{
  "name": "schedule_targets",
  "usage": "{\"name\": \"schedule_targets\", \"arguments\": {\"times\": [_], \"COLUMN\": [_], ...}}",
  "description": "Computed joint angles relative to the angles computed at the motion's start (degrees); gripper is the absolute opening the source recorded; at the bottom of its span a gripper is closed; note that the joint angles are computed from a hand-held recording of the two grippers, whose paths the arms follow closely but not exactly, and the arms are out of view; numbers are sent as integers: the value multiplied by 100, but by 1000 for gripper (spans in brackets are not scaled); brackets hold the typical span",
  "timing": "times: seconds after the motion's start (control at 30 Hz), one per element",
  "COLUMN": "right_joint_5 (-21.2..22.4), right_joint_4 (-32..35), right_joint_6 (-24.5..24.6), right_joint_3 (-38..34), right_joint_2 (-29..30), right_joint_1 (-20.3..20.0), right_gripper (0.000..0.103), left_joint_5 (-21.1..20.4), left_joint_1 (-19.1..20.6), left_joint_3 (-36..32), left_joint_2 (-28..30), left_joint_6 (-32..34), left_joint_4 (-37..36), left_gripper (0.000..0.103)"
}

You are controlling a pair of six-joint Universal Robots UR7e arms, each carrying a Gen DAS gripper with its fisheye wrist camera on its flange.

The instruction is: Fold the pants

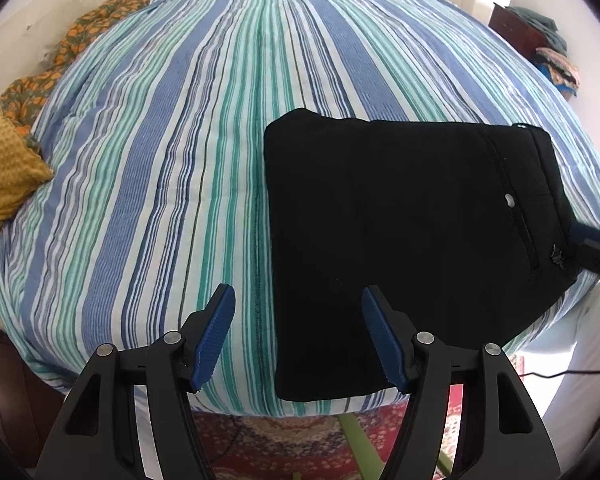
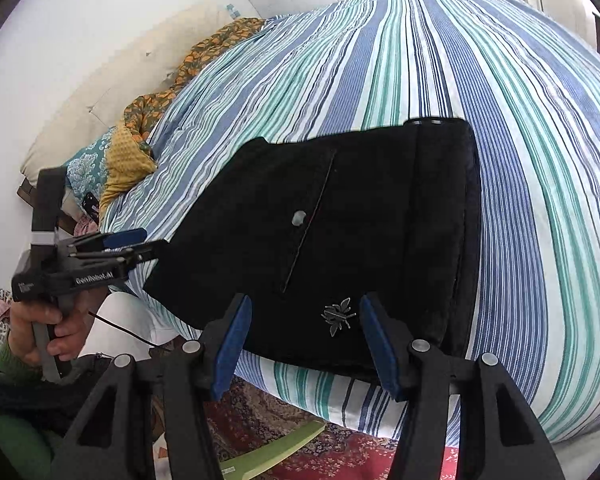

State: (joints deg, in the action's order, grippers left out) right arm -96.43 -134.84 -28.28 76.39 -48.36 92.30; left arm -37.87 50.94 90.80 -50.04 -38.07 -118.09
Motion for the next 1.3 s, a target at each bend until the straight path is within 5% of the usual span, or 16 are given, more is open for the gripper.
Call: {"name": "schedule_targets", "arguments": {"times": [0.2,0.4,0.67,1.0,1.3], "right_joint_5": [-79,-691,-887,-391,-336], "right_joint_4": [5,622,167,-710,-790], "right_joint_6": [-365,81,-152,-567,-253], "right_joint_3": [-1391,-2695,-1874,220,784], "right_joint_2": [723,1704,1248,-47,-262], "right_joint_1": [241,134,194,278,131], "right_gripper": [57,57,57,57,60], "left_joint_5": [-32,-170,-278,-331,-425], "left_joint_1": [-4,-42,1,9,74], "left_joint_3": [-149,22,77,139,157], "left_joint_2": [202,272,203,198,181], "left_joint_6": [326,530,533,457,384], "left_joint_4": [-153,-154,-343,-423,-439], "left_gripper": [68,72,76,77,83]}}
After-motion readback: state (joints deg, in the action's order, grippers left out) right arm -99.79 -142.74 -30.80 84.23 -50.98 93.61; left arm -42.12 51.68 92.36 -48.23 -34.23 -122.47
